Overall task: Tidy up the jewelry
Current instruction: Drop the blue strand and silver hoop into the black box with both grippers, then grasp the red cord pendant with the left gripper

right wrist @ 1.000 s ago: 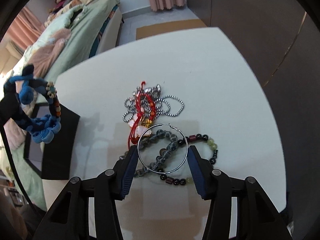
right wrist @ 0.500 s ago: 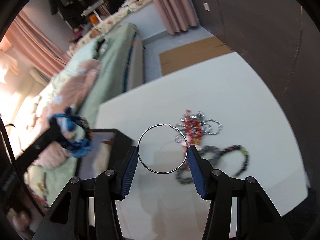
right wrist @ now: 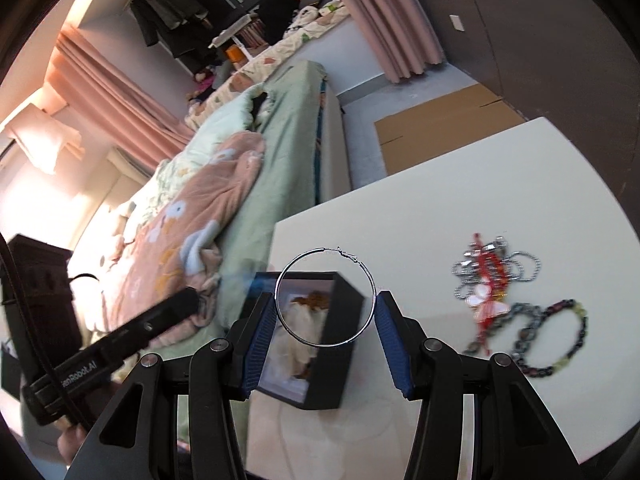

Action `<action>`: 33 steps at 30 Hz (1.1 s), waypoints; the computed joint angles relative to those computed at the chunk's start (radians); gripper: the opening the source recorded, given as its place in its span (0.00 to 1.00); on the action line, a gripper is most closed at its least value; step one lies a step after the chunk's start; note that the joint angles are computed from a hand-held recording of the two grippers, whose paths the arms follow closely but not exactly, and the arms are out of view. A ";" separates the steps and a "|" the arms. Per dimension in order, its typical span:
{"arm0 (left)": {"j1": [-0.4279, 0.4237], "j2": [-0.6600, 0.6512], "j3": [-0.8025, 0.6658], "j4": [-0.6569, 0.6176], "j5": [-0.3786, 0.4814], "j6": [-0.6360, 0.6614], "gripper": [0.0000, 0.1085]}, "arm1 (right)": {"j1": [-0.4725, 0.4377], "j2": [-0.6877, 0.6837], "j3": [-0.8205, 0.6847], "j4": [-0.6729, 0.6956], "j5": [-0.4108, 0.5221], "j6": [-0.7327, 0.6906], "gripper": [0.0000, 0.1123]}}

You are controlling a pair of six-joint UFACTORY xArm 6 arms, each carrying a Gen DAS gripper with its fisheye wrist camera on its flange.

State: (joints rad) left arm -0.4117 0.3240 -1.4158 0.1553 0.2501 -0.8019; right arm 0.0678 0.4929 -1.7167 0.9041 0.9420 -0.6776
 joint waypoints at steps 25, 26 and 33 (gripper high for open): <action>0.055 -0.083 0.089 0.298 -0.042 -0.297 0.75 | -0.010 0.000 -0.004 -0.017 0.033 0.054 0.71; 0.051 -0.078 0.077 0.311 -0.038 -0.304 0.75 | -0.020 -0.008 0.002 -0.018 0.025 0.057 0.71; 0.001 -0.009 -0.037 0.302 0.022 -0.265 0.75 | -0.096 -0.016 -0.015 -0.033 0.030 0.094 0.71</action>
